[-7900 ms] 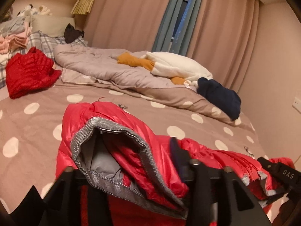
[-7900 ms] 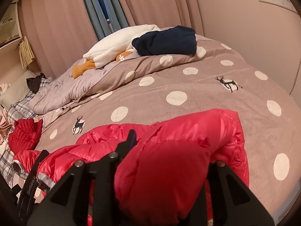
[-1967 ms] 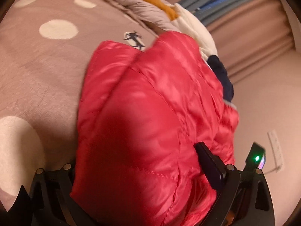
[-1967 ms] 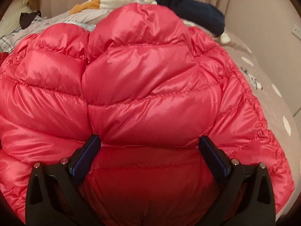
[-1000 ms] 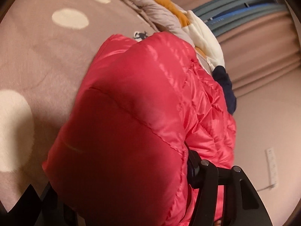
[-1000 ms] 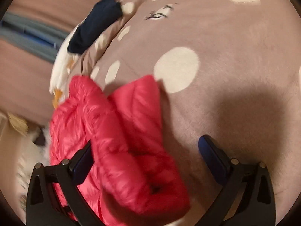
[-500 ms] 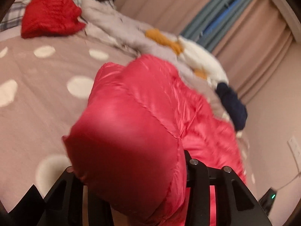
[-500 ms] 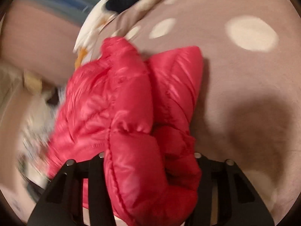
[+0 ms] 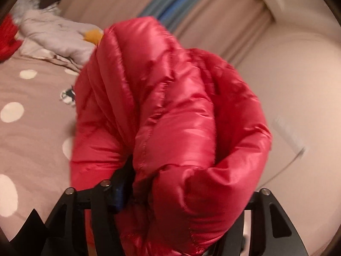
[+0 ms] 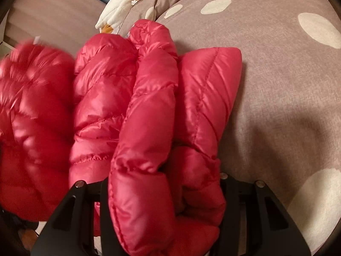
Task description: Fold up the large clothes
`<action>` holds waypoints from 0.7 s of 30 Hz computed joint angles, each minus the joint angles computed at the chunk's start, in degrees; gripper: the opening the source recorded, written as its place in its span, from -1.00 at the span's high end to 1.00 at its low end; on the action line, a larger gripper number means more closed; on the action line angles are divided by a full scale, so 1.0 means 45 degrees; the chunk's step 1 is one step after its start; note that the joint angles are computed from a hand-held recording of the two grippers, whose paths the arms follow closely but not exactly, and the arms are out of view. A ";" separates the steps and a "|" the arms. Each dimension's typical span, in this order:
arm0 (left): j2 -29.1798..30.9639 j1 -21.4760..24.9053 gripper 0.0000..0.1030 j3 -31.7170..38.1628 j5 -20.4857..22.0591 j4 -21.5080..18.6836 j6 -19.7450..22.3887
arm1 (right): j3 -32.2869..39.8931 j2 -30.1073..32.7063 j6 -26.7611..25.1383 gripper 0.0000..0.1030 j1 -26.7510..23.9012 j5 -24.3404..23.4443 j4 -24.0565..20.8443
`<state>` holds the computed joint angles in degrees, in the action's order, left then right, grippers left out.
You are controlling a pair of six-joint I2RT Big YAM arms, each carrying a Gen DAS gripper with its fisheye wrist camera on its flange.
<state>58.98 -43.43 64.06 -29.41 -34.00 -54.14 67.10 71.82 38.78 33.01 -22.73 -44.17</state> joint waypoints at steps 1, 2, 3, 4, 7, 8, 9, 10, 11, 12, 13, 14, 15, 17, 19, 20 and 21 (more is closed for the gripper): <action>0.0384 0.0046 -0.20 0.0202 0.0091 -0.0211 0.0054 | -0.0046 -0.0058 -0.0018 0.10 0.0008 0.0007 0.0003; 0.0749 0.0144 -0.23 0.0344 0.0261 -0.0318 0.0103 | -0.0059 -0.0060 -0.0022 0.10 -0.0009 -0.0009 0.0033; 0.0879 0.0257 -0.23 0.0380 0.0461 -0.0359 0.0130 | 0.0009 0.0048 0.0007 0.10 -0.0049 -0.0059 0.0074; 0.0918 0.0349 -0.23 0.0376 0.0598 -0.0357 0.0109 | 0.0000 0.0044 0.0058 0.10 -0.0100 -0.0131 0.0099; 0.0737 0.0706 -0.24 0.0194 0.0992 -0.0167 -0.0386 | -0.0156 -0.0115 0.0130 0.09 -0.0248 -0.0313 0.0215; 0.0578 0.0866 -0.24 -0.0011 0.1182 0.0124 -0.0614 | -0.0224 -0.0190 0.0152 0.08 -0.0259 -0.0329 0.0232; 0.0526 0.0953 -0.24 -0.0091 0.1271 0.0261 -0.0704 | -0.0204 -0.0169 0.0090 0.07 -0.0310 -0.0351 0.0233; 0.0509 0.1045 -0.24 -0.0154 0.1363 0.0393 -0.0769 | -0.0221 -0.0209 0.0022 0.06 -0.0326 -0.0340 0.0228; 0.0503 0.1126 -0.26 -0.0187 0.1450 0.0454 -0.0766 | -0.0268 -0.0295 -0.0042 0.04 -0.0342 -0.0297 0.0216; 0.0564 0.1178 -0.27 -0.0145 0.1495 0.0458 -0.0718 | -0.0356 -0.0421 -0.0066 0.03 -0.0351 -0.0262 0.0194; 0.0570 0.1158 -0.28 -0.0148 0.1469 0.0427 -0.0663 | -0.0421 -0.0517 -0.0068 0.02 -0.0383 -0.0260 0.0182; 0.0605 0.1151 -0.29 -0.0098 0.1434 0.0311 -0.0611 | -0.0584 -0.0707 -0.0049 0.01 -0.0426 -0.0281 0.0201; 0.0648 0.0931 -0.29 -0.0076 0.1224 0.0189 -0.0693 | -0.0559 -0.0615 -0.0037 -0.01 -0.0485 -0.0288 0.0301; 0.0798 0.0941 -0.30 0.0161 0.1134 -0.0137 -0.0516 | -0.0511 -0.0636 -0.0062 -0.04 -0.0524 -0.0245 0.0162; 0.0940 0.0674 -0.31 0.0511 0.0873 -0.0627 -0.0574 | -0.0445 -0.0722 -0.0312 -0.13 -0.0501 -0.0002 -0.0133; 0.0945 0.0668 -0.32 0.0524 0.0872 -0.0683 -0.0594 | -0.0313 -0.0666 -0.0435 -0.22 -0.0485 0.0232 -0.0281; 0.0855 0.0592 -0.32 0.0443 0.0808 -0.0700 -0.0676 | -0.0220 -0.0724 -0.0519 -0.38 -0.0486 0.0669 -0.0416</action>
<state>62.82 -40.76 66.06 -25.78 -37.15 -57.18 66.11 68.56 36.45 30.82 -19.72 -46.04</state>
